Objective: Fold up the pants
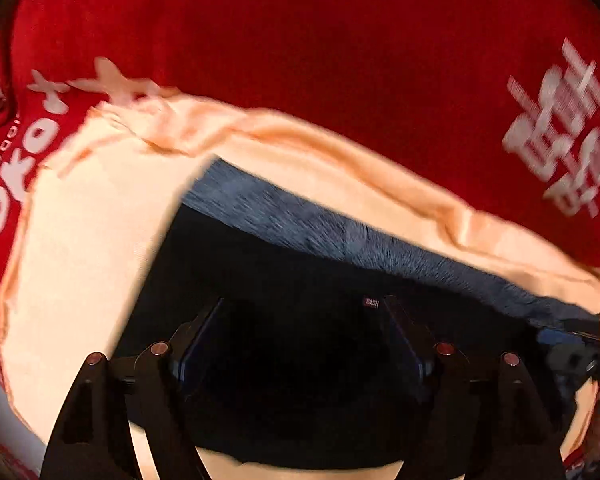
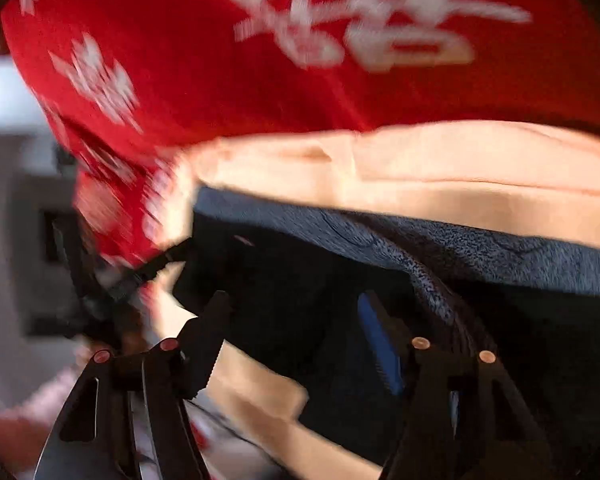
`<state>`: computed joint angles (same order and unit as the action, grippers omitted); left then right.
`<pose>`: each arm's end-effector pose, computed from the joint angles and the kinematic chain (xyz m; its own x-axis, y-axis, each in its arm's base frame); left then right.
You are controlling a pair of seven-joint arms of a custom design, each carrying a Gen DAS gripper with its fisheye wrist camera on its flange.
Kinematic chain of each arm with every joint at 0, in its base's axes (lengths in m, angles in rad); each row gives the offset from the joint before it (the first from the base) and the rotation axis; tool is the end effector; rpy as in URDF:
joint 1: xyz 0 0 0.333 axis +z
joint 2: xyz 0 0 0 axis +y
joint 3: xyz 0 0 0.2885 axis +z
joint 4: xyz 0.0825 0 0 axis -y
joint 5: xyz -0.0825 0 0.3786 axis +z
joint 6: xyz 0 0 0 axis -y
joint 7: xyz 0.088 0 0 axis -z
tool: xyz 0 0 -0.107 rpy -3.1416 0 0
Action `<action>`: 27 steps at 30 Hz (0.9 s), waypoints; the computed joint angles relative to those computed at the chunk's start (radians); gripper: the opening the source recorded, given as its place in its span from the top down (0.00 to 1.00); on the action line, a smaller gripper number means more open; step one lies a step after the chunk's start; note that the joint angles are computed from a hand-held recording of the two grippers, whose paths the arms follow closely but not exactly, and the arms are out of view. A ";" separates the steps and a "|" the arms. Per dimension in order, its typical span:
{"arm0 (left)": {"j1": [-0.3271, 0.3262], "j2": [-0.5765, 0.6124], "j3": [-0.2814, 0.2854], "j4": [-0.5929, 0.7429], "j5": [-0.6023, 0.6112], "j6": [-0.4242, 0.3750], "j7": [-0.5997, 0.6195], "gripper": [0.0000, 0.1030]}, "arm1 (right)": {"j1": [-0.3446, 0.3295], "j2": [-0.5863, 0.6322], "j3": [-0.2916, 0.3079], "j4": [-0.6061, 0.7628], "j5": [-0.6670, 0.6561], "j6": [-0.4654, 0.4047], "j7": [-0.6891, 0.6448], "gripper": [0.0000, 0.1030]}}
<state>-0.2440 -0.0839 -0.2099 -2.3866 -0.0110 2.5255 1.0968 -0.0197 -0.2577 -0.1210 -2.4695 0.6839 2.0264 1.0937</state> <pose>0.4533 -0.2210 0.3499 0.0178 -0.9956 0.0918 -0.9793 -0.0359 -0.1993 0.4343 -0.0241 0.3620 -0.0221 -0.8027 -0.5959 -0.9996 0.0275 0.0001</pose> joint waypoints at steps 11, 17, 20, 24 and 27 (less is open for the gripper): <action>-0.029 0.014 -0.037 0.037 0.215 -0.090 -0.153 0.18 | -0.062 -0.087 -0.058 -0.073 -0.054 0.016 -0.067 0.39; -0.105 -0.093 -0.064 -0.004 0.105 -0.169 -0.104 0.18 | -0.183 -0.332 -0.099 -0.194 -0.113 -0.093 0.030 0.37; -0.164 -0.122 -0.083 -0.011 0.033 -0.197 -0.068 0.18 | -0.268 -0.462 -0.118 -0.264 -0.166 -0.145 0.100 0.37; -0.231 -0.101 -0.107 0.026 -0.026 -0.201 -0.012 0.18 | -0.399 -0.634 -0.132 -0.337 -0.275 -0.217 0.164 0.37; -0.268 -0.094 -0.121 0.045 -0.061 -0.204 0.012 0.18 | -0.513 -0.747 -0.150 -0.380 -0.365 -0.291 0.193 0.37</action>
